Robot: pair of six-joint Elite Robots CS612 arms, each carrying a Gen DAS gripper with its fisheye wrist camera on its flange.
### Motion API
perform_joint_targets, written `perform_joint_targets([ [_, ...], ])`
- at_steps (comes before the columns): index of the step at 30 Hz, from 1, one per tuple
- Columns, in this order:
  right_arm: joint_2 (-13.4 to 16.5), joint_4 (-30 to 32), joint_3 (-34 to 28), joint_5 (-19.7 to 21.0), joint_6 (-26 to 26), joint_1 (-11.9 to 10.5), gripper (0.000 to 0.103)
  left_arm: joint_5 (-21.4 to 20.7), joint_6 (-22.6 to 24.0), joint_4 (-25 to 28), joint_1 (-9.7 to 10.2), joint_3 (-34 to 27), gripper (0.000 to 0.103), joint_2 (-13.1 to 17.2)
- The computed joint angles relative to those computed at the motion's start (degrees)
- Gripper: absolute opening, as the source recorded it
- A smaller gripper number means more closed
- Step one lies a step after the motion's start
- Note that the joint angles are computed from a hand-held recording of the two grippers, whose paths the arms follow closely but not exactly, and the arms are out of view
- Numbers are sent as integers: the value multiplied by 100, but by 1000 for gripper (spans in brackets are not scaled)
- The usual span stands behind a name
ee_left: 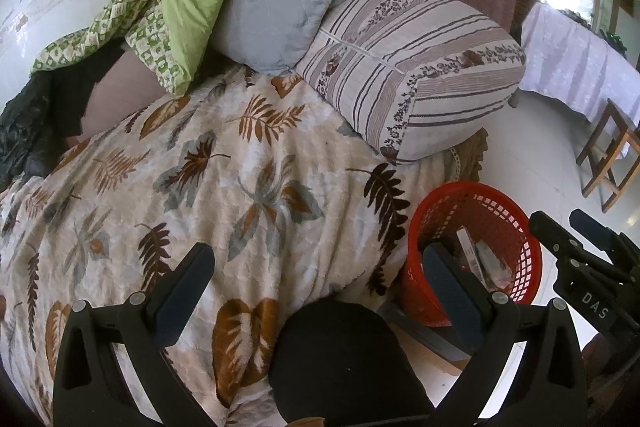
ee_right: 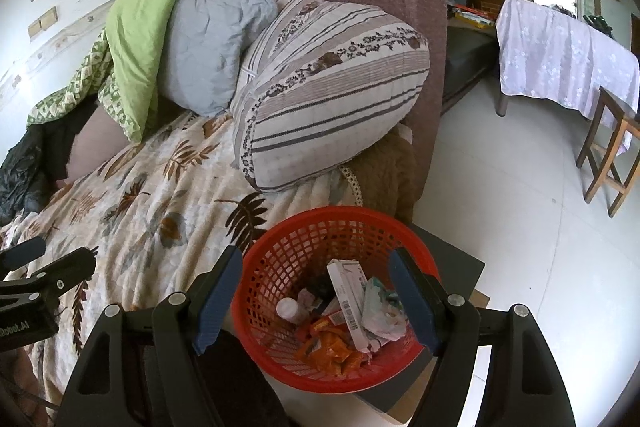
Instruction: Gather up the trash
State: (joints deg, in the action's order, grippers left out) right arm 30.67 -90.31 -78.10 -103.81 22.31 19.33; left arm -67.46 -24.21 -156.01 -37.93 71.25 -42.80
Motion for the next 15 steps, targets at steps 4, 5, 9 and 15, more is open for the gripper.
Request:
perform_joint_targets([
  [4, -9, -64, 8, -44, -36, 20, 79, 0, -79, 9, 3, 56, 103, -51],
  [5, -11, -69, 14, -41, -50, 25, 79, 7, -96, 6, 2, 77, 103, -64],
  [9, 16, -68, 5, -12, -55, 36, 81, -33, -99, 113, 11, 43, 103, -46],
  [15, 14, -56, 5, -45, -51, 35, 81, -107, -70, 112, 17, 8, 103, -22],
])
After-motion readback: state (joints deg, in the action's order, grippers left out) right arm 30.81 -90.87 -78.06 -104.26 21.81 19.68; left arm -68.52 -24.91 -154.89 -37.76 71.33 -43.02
